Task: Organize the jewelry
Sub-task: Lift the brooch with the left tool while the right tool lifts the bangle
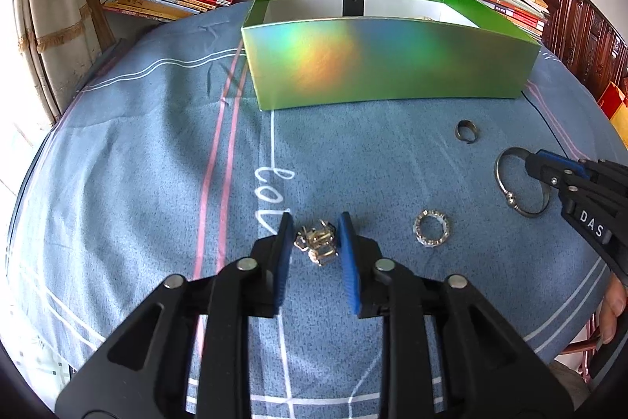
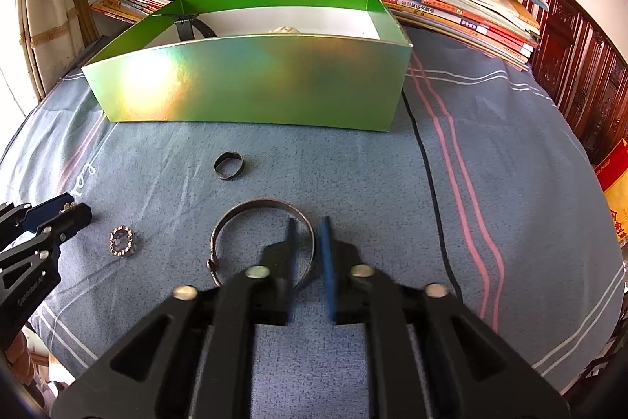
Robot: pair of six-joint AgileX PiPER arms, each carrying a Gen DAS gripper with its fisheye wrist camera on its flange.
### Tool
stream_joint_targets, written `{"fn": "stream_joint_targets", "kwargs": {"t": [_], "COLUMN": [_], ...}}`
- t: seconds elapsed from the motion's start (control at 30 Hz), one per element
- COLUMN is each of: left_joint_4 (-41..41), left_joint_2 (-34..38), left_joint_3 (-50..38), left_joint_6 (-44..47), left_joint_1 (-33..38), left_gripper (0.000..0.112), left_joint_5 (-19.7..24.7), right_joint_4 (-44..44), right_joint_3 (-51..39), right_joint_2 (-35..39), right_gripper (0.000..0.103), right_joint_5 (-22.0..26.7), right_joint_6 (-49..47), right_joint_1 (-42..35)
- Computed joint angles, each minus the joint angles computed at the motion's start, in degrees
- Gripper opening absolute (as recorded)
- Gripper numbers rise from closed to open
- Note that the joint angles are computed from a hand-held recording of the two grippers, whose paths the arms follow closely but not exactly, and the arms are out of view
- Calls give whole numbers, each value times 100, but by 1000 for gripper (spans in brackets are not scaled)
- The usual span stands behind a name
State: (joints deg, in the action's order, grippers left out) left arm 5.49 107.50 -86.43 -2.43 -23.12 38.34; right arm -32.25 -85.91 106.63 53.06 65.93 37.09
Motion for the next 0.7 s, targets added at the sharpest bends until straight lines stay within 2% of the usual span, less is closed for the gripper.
{"fn": "stream_joint_targets", "kwargs": {"t": [0.07,0.3,0.37,0.47,0.7], "left_joint_4": [41,120,5,33,107], "left_joint_2": [-18,-61,-63,-70,-103], "left_joint_3": [29,124,122,136,132], "left_joint_6": [-34,-119,-17,-57,-157], "left_joint_1": [-22,-89,-73,-93,-129], "left_gripper": [34,34,22,22,21], "left_joint_5": [-25,-96,-100,-107,-77], "right_joint_4": [-5,-106,-98,-137,-195], "right_joint_3": [7,101,154,181,286], "right_joint_2": [-1,-27,-54,-67,-203], "right_gripper": [24,24,11,6,4], "right_joint_5": [-13,-104,-196,-182,-154], "right_joint_6": [11,101,114,117,230], "right_joint_1": [-4,17,8,34,21]}}
